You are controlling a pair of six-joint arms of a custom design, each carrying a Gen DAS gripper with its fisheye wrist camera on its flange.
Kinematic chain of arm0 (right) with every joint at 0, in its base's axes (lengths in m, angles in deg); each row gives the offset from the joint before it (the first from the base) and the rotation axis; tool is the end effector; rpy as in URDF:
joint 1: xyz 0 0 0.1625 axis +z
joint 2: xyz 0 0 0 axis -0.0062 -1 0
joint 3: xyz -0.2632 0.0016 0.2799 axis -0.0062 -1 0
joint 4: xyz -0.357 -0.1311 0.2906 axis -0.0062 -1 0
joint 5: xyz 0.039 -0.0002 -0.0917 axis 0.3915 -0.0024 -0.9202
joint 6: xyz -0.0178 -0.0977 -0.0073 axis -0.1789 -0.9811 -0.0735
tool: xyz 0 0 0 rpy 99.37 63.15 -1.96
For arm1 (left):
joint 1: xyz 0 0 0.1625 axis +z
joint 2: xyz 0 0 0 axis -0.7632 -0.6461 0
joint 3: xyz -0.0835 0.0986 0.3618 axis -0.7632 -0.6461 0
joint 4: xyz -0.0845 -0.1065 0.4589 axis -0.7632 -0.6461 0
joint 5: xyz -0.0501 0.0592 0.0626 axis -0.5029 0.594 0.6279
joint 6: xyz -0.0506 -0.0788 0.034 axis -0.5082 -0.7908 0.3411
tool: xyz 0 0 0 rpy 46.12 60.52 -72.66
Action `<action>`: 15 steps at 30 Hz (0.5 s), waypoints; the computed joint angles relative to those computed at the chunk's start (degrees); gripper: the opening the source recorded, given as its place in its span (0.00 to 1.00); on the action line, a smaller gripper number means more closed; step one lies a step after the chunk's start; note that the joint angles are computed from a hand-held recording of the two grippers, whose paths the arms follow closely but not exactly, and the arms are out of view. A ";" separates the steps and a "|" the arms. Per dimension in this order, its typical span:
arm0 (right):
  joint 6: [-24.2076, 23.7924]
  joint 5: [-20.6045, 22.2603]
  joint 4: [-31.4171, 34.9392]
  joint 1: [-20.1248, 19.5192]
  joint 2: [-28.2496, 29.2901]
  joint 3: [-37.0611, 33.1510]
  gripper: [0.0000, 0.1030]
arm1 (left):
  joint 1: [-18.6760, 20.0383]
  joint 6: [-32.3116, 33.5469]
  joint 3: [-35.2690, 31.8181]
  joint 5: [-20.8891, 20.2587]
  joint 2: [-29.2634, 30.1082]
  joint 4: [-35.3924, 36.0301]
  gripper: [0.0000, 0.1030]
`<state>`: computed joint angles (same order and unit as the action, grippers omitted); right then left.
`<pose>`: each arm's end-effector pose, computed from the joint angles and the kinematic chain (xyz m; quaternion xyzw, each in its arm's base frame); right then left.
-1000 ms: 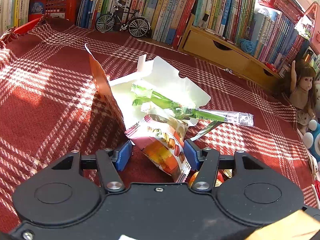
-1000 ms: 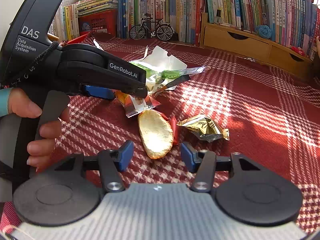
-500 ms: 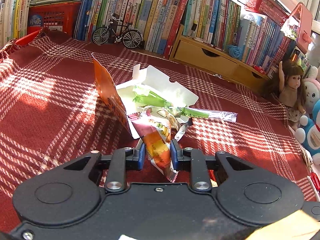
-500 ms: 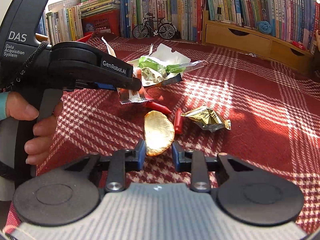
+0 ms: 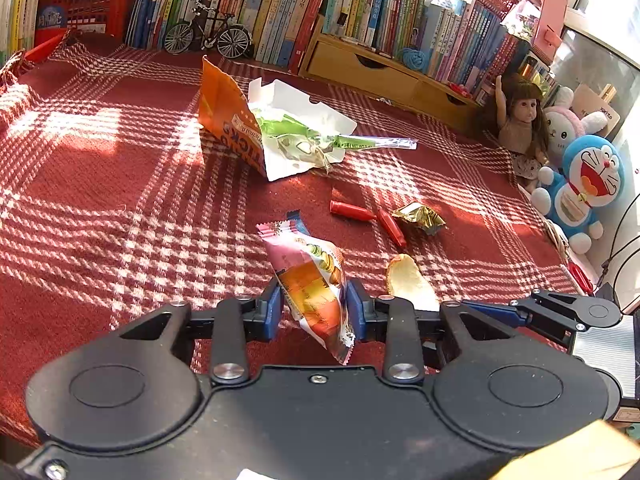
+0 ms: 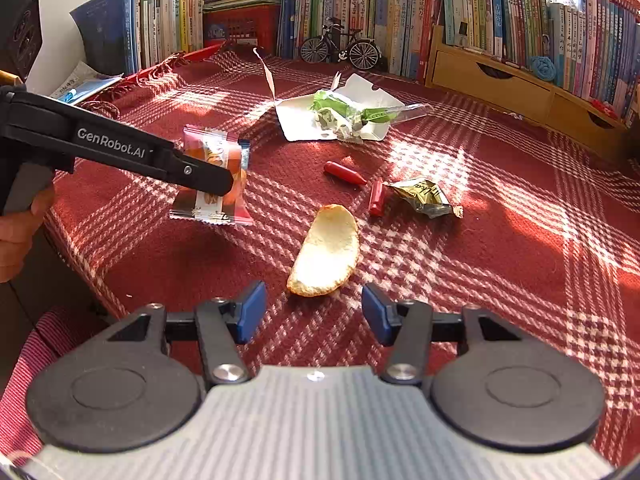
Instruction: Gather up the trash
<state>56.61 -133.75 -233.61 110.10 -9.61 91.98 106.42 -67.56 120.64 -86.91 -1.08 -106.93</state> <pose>0.3036 -0.6115 0.1639 0.2935 -0.8624 0.2898 0.2936 -0.2122 -0.6535 0.2896 0.1876 0.9255 -0.2859 0.1626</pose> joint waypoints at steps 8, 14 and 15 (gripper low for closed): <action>-1.12 -1.00 -3.81 -0.11 4.42 -3.69 0.73 | -0.43 0.53 1.10 2.55 0.42 -3.67 0.62; -1.17 -2.18 -5.49 -0.54 6.34 -4.51 0.72 | -1.53 4.27 1.00 8.79 3.86 -7.19 0.69; -1.02 -1.94 -5.64 -0.60 6.11 -4.23 0.71 | -1.61 5.16 1.33 9.03 3.93 -7.75 0.70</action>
<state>55.59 -135.69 -239.24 109.50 -3.50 87.75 104.81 -62.39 121.97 -77.88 2.85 -114.69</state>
